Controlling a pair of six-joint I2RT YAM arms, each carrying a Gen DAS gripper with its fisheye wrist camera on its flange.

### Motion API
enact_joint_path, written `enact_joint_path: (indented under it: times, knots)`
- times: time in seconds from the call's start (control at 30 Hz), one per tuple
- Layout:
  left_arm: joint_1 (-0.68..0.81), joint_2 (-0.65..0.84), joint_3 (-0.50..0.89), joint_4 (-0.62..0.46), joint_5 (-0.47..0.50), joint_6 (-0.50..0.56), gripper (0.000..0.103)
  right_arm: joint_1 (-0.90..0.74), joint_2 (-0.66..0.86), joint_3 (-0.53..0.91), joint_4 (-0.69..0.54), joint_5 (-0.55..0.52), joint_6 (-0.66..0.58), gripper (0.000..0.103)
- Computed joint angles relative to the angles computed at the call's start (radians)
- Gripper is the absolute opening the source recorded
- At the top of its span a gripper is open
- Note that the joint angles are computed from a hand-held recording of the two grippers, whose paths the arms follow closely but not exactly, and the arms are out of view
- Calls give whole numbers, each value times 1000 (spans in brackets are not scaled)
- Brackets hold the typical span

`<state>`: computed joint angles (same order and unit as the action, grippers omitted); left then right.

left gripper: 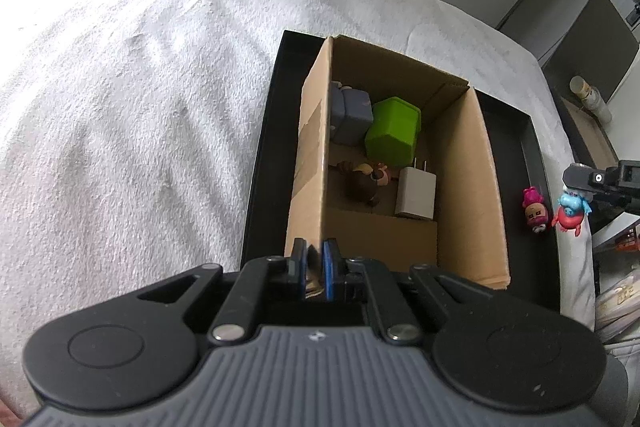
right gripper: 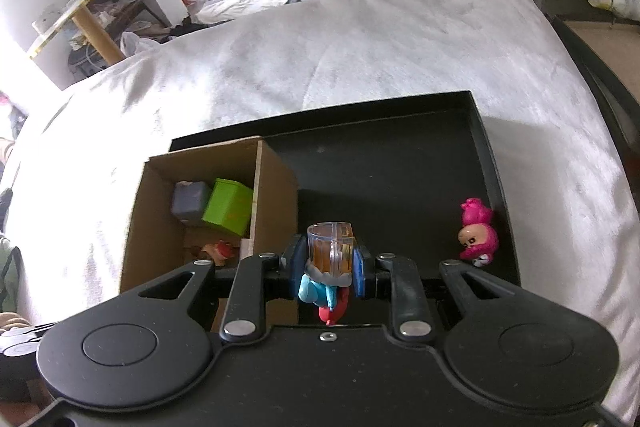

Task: Organize rigid objects
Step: 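Carry the red-and-blue figure over the box with the right gripper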

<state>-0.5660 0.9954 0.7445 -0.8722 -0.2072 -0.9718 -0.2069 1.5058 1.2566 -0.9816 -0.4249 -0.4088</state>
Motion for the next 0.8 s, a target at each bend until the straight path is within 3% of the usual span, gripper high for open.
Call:
enact_joint_path:
  times: [0.4, 0.8]
  knots:
    - [-5, -43, -20, 5, -6, -6, 7, 94, -33, -1, -35, -27, 56, 24]
    - [47, -69, -49, 35, 53, 43, 7, 249, -60, -38, -9, -5, 150, 24]
